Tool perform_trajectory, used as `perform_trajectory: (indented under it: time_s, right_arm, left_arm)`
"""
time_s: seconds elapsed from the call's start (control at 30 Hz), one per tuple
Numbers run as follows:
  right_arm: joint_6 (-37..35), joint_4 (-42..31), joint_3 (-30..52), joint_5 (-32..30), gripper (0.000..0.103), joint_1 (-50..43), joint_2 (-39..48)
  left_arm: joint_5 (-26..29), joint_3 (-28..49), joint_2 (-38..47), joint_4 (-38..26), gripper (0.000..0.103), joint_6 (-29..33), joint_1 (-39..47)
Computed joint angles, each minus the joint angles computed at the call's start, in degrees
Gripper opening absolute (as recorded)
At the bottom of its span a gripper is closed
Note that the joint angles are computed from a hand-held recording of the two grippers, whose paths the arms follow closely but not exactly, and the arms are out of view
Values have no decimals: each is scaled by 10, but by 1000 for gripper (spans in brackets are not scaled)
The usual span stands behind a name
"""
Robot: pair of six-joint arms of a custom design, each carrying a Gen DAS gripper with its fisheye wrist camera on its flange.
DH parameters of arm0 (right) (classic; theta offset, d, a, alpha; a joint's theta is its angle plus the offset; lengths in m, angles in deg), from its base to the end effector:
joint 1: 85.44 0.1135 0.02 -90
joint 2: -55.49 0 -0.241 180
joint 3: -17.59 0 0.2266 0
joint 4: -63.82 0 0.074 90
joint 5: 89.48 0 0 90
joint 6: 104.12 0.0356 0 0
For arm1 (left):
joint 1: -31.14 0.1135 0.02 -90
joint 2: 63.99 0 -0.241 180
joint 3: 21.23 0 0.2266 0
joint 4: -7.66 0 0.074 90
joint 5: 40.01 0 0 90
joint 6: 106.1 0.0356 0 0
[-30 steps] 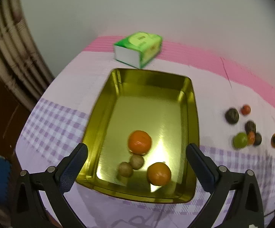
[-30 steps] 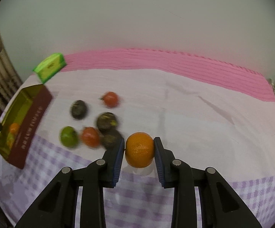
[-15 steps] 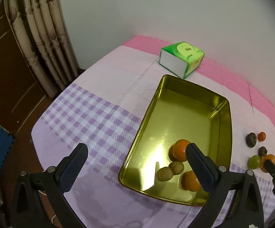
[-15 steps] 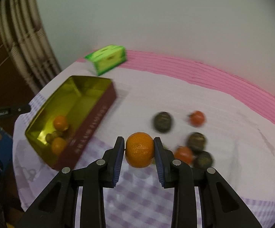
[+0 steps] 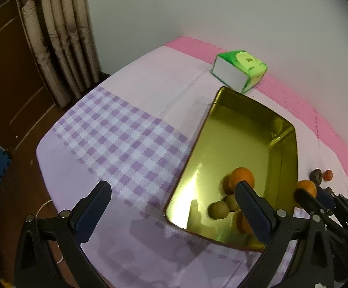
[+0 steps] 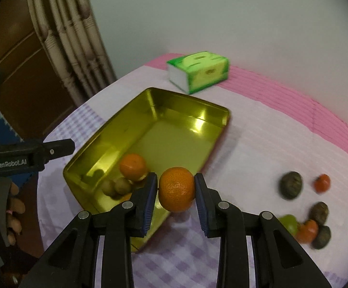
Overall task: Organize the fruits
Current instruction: 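Lower the mandarin into the gold tray with the right tool and open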
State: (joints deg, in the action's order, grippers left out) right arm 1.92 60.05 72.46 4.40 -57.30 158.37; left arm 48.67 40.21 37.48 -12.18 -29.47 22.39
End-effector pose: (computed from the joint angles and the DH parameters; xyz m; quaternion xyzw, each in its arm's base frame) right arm 0.2596 0.1361 0.0940 -0.0885 0.9403 0.0934 0.3152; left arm 0.2931 -0.0443 0.1092 -0.0419 0.9647 -0.0389 0.2572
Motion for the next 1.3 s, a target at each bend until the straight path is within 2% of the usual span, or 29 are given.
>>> perform_trajectory:
  time_s: [0.1, 0.2, 0.37, 0.57, 1.1, 1.17, 1.27, 1.3]
  right_arm:
    - [-3, -7, 26, -2, 32, 9, 28]
    - [-6, -14, 50, -2, 32, 17, 53]
    - [-9, -22, 66, 0, 32, 27, 76]
    - [-11, -27, 81, -1, 32, 32, 102]
    - [-5, -44, 93, -9, 35, 28, 116]
    - [-6, -41, 89, -9, 41, 27, 109]
    - [-10, -35, 77, -4, 59, 31, 92]
    - [-8, -33, 70, 3, 63, 33, 82]
  left_arm:
    - [4, 3, 4, -7, 102, 0, 7]
    - [-15, 9, 10, -14, 102, -4, 6]
    - [-37, 24, 24, -33, 102, -18, 13]
    - [-36, 32, 37, -39, 102, -25, 21]
    - [-39, 38, 49, -40, 102, -18, 10]
    - [-42, 33, 44, -34, 102, -12, 4]
    - [-40, 21, 31, -20, 102, 0, -8]
    - [-39, 18, 26, -16, 102, 3, -12]
